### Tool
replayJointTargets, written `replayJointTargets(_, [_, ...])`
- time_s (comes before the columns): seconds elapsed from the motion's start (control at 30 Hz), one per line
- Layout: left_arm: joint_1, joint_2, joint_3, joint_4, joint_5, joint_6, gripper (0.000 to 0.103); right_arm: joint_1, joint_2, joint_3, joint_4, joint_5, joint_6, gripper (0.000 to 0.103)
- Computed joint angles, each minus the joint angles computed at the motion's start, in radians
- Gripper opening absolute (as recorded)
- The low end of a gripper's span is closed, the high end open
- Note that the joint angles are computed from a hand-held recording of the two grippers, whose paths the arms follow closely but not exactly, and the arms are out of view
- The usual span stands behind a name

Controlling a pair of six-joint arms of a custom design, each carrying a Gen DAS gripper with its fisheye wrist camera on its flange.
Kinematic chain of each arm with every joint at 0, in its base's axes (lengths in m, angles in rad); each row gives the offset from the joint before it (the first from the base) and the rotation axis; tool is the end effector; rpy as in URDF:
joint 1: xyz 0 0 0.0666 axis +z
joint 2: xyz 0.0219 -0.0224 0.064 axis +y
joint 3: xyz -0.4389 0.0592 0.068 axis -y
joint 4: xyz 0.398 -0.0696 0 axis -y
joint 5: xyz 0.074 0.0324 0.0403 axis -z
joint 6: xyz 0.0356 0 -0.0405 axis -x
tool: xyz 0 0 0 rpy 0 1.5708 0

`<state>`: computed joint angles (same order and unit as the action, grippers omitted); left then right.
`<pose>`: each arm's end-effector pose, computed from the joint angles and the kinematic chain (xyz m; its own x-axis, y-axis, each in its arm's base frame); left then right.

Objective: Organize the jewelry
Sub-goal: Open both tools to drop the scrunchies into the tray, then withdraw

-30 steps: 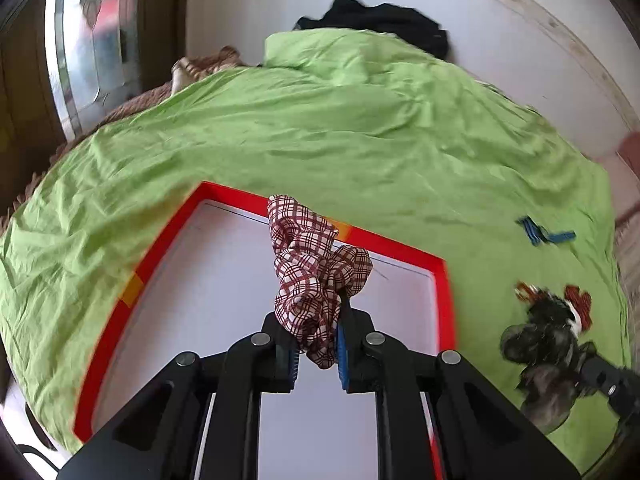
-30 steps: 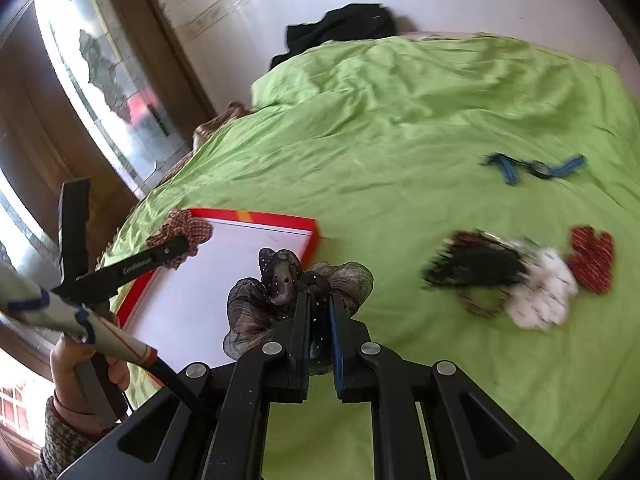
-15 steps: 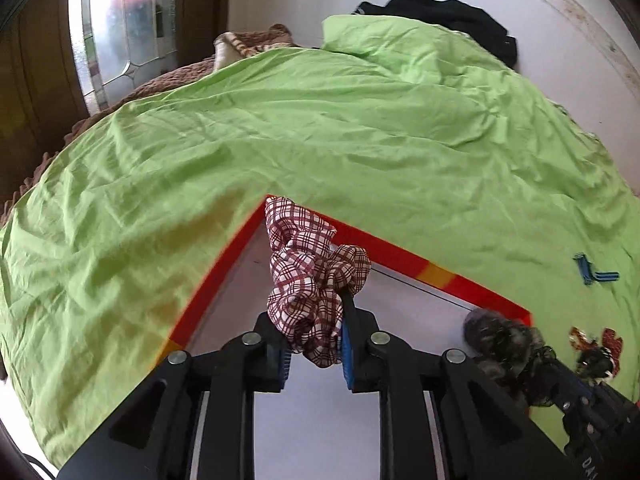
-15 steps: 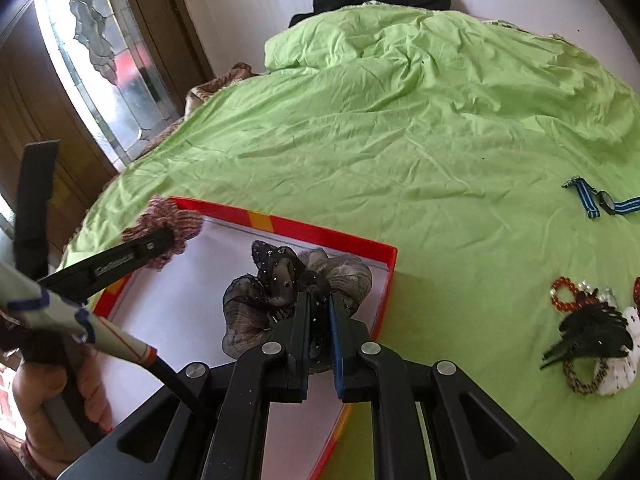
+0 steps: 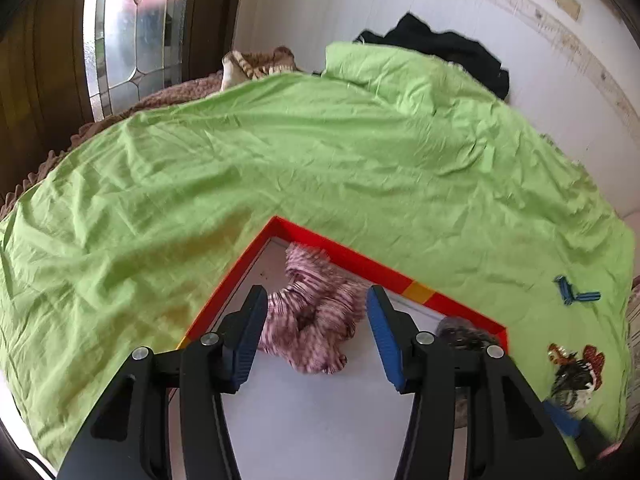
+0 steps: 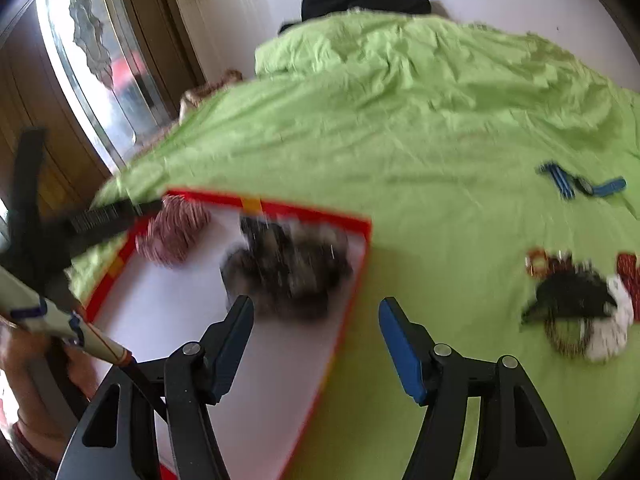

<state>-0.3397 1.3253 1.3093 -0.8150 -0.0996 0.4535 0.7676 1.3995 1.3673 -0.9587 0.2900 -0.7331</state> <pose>0.4279 -0.1479 0.4855 -0.7436 -0.1996 -0.6382 -0.0639 0.9713 -0.2293 0.3462 0.3194 0.4713 -0.8171 0.1026 -0.5672 -0.0079 0.9820 0.1889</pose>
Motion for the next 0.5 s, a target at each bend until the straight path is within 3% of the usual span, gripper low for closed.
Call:
replayJointTargets(0.03, [-0.003,-0.008,-0.004,0.007,-0.001,0.005,0.051,0.003,0.007,-0.003,-0.018,-0.016,0.000,0.063])
replayJointTargets(0.07, [-0.010,-0.020,-0.009,0.014,-0.005,0.010,0.051,0.009,0.021,0.000,-0.044,-0.017,0.007,0.044])
replayJointTargets(0.13, [-0.022,-0.035,-0.015,0.020,-0.011,0.009,0.051,0.014,0.046,0.012,-0.091,-0.015,0.010,0.015])
replayJointTargets(0.2, [-0.040,-0.051,-0.022,0.027,-0.024,-0.004,0.051,0.008,0.043,0.000,-0.089,-0.034,-0.025,0.010])
replayJointTargets(0.33, [-0.070,-0.067,-0.027,0.034,-0.049,-0.015,0.051,0.021,0.034,0.003,-0.135,0.007,-0.077,0.009])
replayJointTargets(0.5, [-0.088,-0.063,-0.020,0.020,-0.011,-0.004,0.051,0.043,-0.009,-0.034,-0.168,0.034,-0.160,0.009])
